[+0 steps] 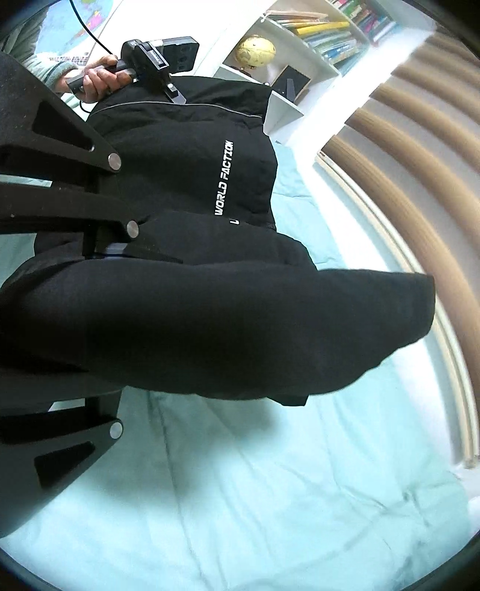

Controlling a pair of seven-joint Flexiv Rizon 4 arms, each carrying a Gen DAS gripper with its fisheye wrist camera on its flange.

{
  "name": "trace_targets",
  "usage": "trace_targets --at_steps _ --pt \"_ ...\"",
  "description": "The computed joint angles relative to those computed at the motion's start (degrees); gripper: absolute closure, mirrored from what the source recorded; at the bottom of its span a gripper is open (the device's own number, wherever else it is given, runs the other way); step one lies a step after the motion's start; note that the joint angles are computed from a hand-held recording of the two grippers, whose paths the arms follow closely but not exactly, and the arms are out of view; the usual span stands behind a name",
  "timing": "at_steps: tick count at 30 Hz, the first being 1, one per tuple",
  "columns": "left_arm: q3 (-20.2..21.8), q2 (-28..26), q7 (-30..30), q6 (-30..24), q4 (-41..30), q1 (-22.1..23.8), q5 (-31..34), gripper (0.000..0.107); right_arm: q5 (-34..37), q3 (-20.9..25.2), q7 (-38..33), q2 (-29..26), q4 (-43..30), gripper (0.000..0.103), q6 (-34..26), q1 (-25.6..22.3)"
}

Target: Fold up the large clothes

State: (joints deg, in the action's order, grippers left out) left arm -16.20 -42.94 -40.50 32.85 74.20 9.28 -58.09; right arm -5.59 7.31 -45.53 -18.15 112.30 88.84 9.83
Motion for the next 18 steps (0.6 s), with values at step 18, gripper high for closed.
trace_targets --at_steps 18 --pt "8.3 1.4 -14.5 6.2 22.6 -1.3 6.8 0.058 -5.3 -3.5 22.1 4.5 18.9 0.069 -3.3 3.6"
